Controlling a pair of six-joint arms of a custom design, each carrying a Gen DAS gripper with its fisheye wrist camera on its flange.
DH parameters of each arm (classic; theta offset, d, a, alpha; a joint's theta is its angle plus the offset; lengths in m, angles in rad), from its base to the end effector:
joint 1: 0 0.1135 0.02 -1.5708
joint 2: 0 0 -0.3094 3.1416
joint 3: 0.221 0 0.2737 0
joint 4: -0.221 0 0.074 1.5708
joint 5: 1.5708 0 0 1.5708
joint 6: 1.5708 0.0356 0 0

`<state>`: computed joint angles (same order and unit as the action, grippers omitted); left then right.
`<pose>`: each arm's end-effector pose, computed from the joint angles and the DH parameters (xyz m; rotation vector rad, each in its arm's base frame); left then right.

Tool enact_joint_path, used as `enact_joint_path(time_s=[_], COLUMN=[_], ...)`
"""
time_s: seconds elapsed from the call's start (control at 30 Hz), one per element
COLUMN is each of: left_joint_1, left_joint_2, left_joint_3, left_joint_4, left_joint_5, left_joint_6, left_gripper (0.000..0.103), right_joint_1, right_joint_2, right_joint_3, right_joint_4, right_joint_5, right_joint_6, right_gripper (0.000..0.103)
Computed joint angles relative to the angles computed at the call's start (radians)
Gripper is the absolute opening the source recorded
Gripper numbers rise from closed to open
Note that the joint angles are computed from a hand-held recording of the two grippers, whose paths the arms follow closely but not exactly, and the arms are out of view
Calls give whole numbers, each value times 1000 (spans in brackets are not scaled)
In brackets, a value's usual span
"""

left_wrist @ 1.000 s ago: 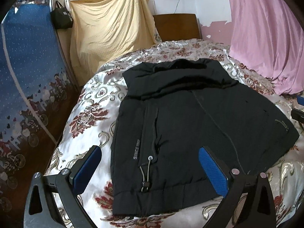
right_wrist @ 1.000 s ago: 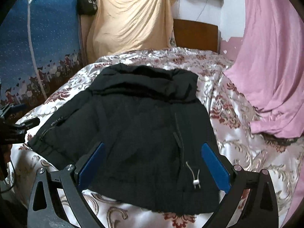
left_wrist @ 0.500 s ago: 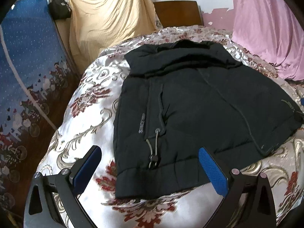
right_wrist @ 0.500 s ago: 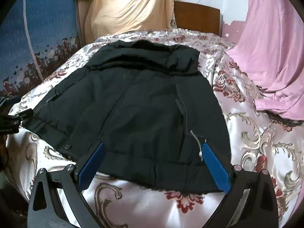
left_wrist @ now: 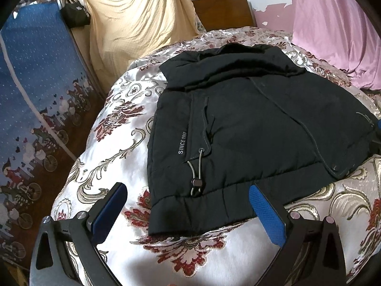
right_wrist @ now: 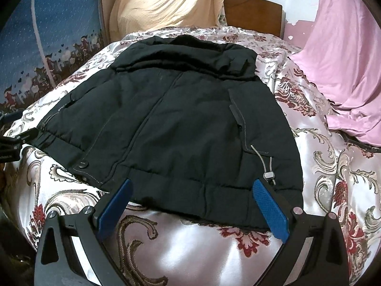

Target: Fold large clothes

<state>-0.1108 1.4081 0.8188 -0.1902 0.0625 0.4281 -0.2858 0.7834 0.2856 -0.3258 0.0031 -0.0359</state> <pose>0.3010 -0.0357 0.2433 0.6551 2.2567 0.0825 0.1329 -0.0392 0.1766 0.3006 2.3811 -0.1544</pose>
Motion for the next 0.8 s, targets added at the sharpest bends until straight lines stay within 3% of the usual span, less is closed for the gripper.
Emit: enact_joint_path(time_s=[0.13,0.33,0.63,0.8], left_joint_1=[8,81,49,23], left_joint_2=[-12,10,87,87], left_joint_3=[-16,19,90,73], left_joint_4=[0,-92,-184,-148], left_joint_5=[4,124,61,42], left_joint_6=[28,152,382,444], left_gripper=[103,103,103,103], right_joint_1=[-4,17,-50,-88], right_joint_2=[15,79,236,241], right_joint_3=[1,23,108,103], right_joint_4=[-3,-43,-115,-123], right_joint_5=[-6,24,56,23], right_joint_6=[-11,-77,-195,-218], right_gripper=[99,99,99,99])
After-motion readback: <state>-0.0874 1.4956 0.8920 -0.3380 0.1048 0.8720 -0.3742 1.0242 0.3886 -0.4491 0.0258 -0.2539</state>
